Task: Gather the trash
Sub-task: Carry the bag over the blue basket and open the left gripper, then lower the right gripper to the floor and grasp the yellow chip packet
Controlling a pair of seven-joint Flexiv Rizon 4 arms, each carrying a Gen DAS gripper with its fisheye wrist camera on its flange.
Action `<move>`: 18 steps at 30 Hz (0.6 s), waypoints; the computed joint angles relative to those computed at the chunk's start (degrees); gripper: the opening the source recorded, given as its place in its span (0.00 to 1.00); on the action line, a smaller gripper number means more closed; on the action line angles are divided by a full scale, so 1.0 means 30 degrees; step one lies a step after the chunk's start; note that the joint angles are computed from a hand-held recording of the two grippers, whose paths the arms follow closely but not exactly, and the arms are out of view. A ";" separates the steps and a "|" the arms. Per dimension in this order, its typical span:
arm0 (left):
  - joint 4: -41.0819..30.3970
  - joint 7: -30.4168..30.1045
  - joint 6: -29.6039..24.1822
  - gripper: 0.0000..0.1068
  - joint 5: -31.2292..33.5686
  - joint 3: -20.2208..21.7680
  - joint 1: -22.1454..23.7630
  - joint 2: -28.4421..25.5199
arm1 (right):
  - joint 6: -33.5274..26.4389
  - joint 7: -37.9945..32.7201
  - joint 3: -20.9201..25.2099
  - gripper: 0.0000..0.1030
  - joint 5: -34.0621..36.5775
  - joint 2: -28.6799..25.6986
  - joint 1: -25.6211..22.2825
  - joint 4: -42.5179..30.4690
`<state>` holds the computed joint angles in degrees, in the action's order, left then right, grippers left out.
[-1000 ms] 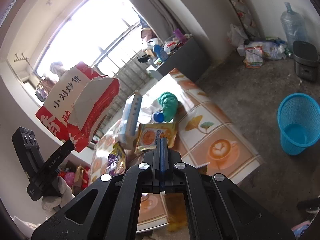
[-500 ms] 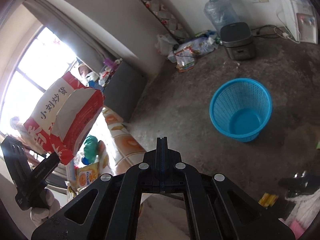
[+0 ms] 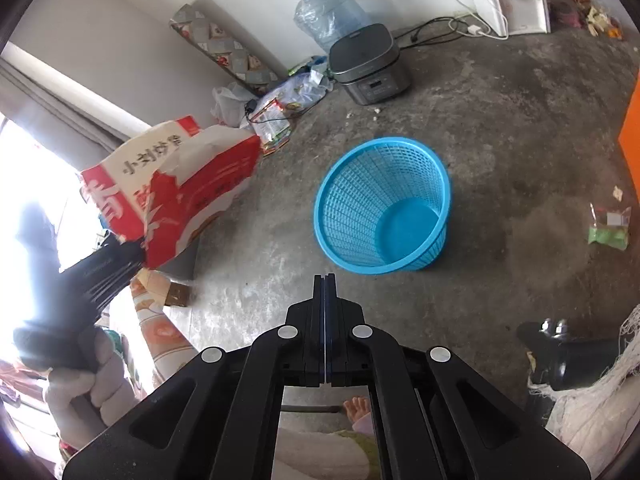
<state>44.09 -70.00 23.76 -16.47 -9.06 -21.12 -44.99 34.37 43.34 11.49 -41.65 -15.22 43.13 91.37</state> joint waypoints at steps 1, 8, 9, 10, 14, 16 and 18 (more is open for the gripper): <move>-0.1144 -0.0167 -0.0673 0.37 0.0147 0.0045 -0.0257 -0.0812 | -0.0111 0.0057 0.0031 0.00 0.0137 0.0055 -0.0018 0.0083; -0.0890 -0.0788 -0.0991 0.53 -0.0503 -0.0150 -0.0008 -0.1183 | -0.0961 -0.0248 0.0315 0.00 0.0968 0.0261 -0.0072 0.0290; -0.0324 -0.0654 -0.0750 0.53 -0.0543 -0.0135 0.0189 -0.0768 | -0.1064 -0.0337 0.0340 0.00 0.1021 0.0288 -0.0078 0.0311; 0.0095 -0.0606 -0.0585 0.53 -0.0621 -0.0131 0.0382 -0.0402 | -0.1191 -0.0437 0.0373 0.00 0.1067 0.0327 -0.0077 0.0341; 0.0985 -0.0983 -0.0370 0.53 -0.0928 -0.0006 0.1103 0.0709 | -0.2363 -0.1341 0.0556 0.00 0.1752 0.0239 0.0011 -0.0178; 0.1447 -0.1247 -0.0422 0.53 -0.1166 0.0019 0.1542 0.1206 | -0.2757 -0.2074 0.0626 0.00 0.2356 0.0013 -0.0013 -0.0543; 0.1952 -0.1209 -0.0356 0.53 -0.1322 0.0015 0.1928 0.1653 | -0.3074 -0.3529 0.0766 0.00 0.3433 -0.0532 -0.0057 -0.1282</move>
<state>49.95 -73.62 22.69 -20.43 -9.01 -15.34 -40.03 25.15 32.76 13.78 -31.35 -16.82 42.95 87.53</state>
